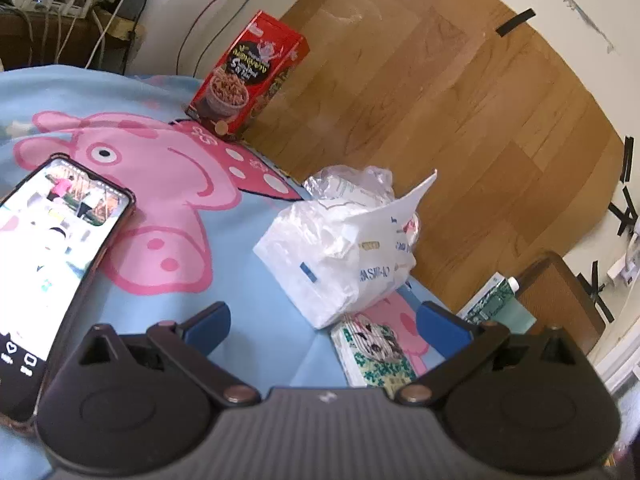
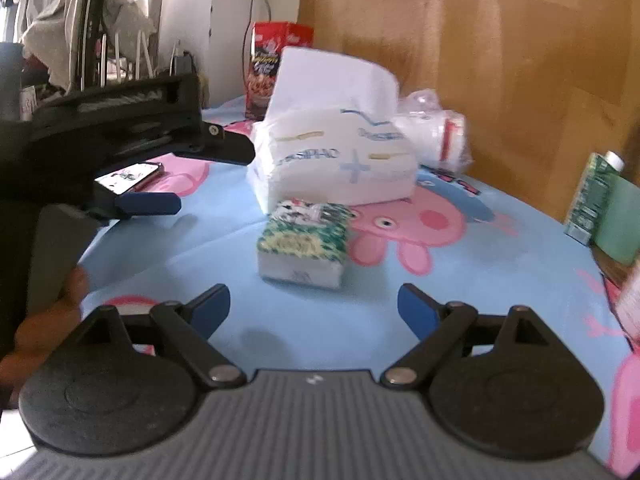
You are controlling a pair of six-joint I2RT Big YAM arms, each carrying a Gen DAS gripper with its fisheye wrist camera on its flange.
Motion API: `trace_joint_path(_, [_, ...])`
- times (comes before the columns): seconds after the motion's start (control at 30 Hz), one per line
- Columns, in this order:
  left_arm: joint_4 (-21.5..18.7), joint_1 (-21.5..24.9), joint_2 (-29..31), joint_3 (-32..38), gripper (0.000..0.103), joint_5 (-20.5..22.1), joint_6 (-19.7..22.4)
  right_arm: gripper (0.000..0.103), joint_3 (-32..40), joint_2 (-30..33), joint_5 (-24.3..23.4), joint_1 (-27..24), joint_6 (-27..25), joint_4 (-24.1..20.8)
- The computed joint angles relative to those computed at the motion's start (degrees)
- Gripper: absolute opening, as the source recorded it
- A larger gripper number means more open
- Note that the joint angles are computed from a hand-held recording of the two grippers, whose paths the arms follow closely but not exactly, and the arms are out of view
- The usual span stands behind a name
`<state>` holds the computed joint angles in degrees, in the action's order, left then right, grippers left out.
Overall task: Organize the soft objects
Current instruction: 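Move the right gripper over the green-patterned tissue packet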
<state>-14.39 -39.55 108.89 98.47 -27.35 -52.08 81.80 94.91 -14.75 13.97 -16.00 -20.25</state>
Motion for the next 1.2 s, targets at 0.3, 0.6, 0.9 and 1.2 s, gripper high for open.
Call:
trace_joint_path(0.3, [3.4,-2.1,0.4,0.5,0.103,-4.6,9.6,0.091,8.5,6.2,1.6,1.8,2.8,-4.3])
trace_joint_path(0.6, [-2.2,-2.2,2.8,5.5,0.103,-1.5,14.1,0.058,5.3,4.3,-1.3,0.1,4.5,-2.9])
trace_joint_path(0.9, [-13.3,-2.0,7.5,15.2,0.103,8.3,21.5,0.058,-7.5,-4.8,0.2,-5.5,4.8,3.3])
trace_joint_path(1.2, [-19.4,-2.8,10.7,21.8,0.103,12.2,20.4,0.059,-15.7,-11.1,-0.2,-12.1,10.8,6.9])
